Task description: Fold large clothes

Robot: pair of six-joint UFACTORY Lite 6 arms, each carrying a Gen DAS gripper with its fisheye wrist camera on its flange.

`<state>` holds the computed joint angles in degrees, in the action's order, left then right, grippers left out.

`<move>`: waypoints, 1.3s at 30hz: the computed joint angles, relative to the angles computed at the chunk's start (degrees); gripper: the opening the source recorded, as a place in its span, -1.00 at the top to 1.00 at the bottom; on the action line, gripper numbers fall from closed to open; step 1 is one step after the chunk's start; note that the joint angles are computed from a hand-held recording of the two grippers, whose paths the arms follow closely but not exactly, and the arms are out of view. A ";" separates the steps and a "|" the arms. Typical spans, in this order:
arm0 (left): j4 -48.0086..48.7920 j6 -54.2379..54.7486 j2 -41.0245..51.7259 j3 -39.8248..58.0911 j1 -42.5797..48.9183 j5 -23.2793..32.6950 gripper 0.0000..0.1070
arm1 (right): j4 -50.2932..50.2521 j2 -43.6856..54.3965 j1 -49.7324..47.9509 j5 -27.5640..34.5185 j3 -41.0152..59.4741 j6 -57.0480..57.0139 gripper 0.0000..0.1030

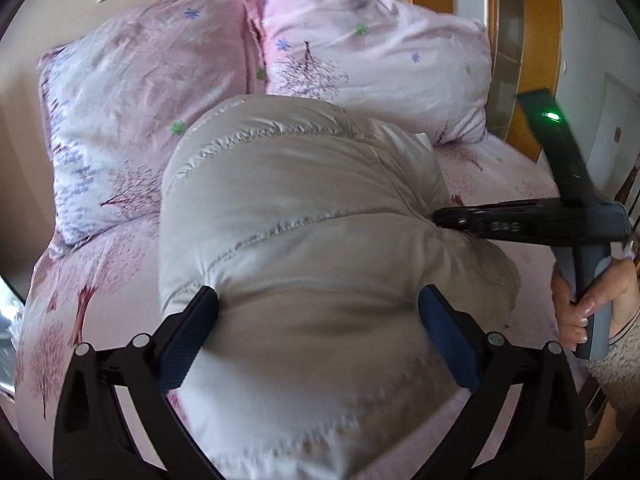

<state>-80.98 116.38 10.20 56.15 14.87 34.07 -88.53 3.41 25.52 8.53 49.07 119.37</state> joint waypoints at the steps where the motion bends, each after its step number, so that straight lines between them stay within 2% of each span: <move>1: 0.70 -0.64 -0.72 -0.36 1.13 0.69 -0.86 | -2.31 -2.72 1.12 1.17 -2.05 2.95 0.90; 5: 2.97 -2.68 -1.50 -0.45 4.04 2.28 -0.86 | -0.78 -12.77 10.98 11.22 -9.73 5.89 0.90; 8: 1.39 -1.11 -0.62 -1.11 2.15 -0.75 -0.87 | 0.58 -12.71 17.55 18.32 -10.73 6.44 0.90; 13: -1.93 1.20 0.19 -1.80 -0.35 -2.93 -0.89 | 3.70 -4.22 14.88 16.37 -8.94 5.12 0.90; 16: -8.74 7.40 -0.63 -4.38 -2.33 -5.59 -0.89 | -4.20 -2.31 11.29 11.62 -10.20 14.52 0.91; 20: -12.02 9.54 0.07 -4.50 -3.37 -6.78 -0.89 | -1.53 0.08 11.67 12.76 -8.26 11.12 0.91; 22: -14.20 11.36 -0.10 -5.09 -3.76 -7.23 -0.89 | -3.44 0.14 11.39 12.17 -8.42 13.25 0.91; 25: -20.49 17.40 -0.69 -6.70 -4.36 -7.89 -0.89 | -11.75 -0.69 10.32 10.93 -10.42 21.85 0.90; 27: -23.64 19.95 -1.42 -7.94 -4.01 -7.48 -0.89 | -12.07 -2.94 10.40 10.90 -11.95 22.76 0.86; 32: -22.08 18.62 -1.87 -8.15 -2.91 -6.39 -0.89 | -13.71 -5.15 10.98 11.07 -13.93 25.61 0.83; 34: -20.28 16.92 -3.08 -8.91 -0.90 -4.48 -0.89 | -9.24 -6.35 12.31 12.43 -14.12 22.00 0.82; 36: -16.52 14.00 -4.10 -9.53 3.30 0.18 -0.89 | -6.22 -9.83 15.26 16.10 -16.19 20.74 0.63; 37: -15.16 13.06 -4.27 -9.54 4.76 1.74 -0.89 | -3.91 -11.59 17.43 18.90 -17.30 20.00 0.25; 38: -13.36 11.91 -4.55 -9.62 7.30 4.19 -0.89 | -1.57 -12.63 19.35 21.49 -17.86 19.11 -0.27; 39: -12.00 11.12 -4.85 -9.72 9.70 6.21 -0.89 | 0.04 -13.50 21.04 24.15 -18.36 18.68 -0.42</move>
<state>-92.98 127.50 5.35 46.43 24.58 40.29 -88.48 -10.09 46.56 32.68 30.71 138.06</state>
